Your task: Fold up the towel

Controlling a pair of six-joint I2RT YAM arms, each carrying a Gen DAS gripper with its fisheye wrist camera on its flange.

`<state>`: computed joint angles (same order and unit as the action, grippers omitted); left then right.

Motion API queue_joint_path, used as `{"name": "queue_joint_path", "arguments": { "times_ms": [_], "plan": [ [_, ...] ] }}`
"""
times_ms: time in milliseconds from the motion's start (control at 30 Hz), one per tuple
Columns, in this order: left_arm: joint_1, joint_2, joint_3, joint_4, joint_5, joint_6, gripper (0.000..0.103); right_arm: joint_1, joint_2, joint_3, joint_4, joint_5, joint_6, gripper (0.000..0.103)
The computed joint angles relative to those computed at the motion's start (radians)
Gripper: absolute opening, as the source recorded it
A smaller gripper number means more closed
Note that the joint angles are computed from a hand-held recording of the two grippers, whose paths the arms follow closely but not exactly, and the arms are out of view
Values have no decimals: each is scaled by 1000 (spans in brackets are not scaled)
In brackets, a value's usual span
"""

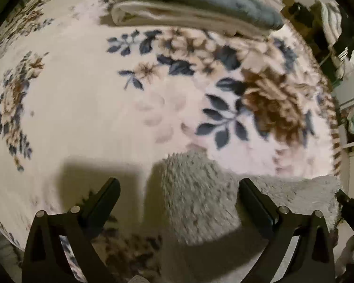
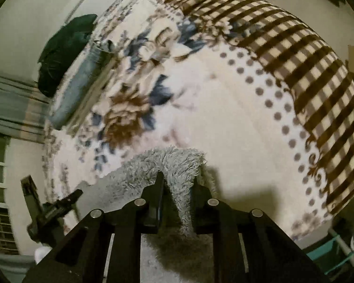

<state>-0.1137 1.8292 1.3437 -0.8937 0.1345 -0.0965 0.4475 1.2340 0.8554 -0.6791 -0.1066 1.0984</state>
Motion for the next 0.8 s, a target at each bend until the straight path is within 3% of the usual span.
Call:
{"name": "queue_joint_path", "arguments": {
  "times_ms": [67,100,133,200,267,367,467,500,533,567,667,800],
  "plan": [
    [8,37,31,-20,0,-1,103,-22,84,-5,27,-59,-39,20],
    [20,26,38,-29,21,-6,103,-40,125,-6,25,-108,-64,24],
    [26,8,37,-35,29,-6,103,-50,128,-13,22,-136,-66,35],
    [34,-50,31,-58,44,3,103,-43,37,-55,3,-144,-26,53],
    [34,-117,9,-73,60,9,103,-12,-88,-102,-36,-128,30,61],
    [0,-154,-23,-77,58,11,103,84,-293,-221,-77,-135,233,61],
    [-46,-114,-77,-22,-14,10,103,236,-413,-383,20,-163,536,61],
    [-54,-90,-79,-11,-31,8,103,279,-443,-429,74,-152,617,55],
    [-60,-69,-76,-2,-48,8,103,354,-488,-484,143,-103,741,26],
    [-57,-45,-75,12,-52,16,103,399,-504,-509,178,-73,800,13],
    [-47,-1,-28,-14,-57,12,103,487,-427,-478,98,-11,833,11],
    [-117,-55,80,-135,-94,12,103,470,-469,-490,93,-53,810,11]
  ]
}}
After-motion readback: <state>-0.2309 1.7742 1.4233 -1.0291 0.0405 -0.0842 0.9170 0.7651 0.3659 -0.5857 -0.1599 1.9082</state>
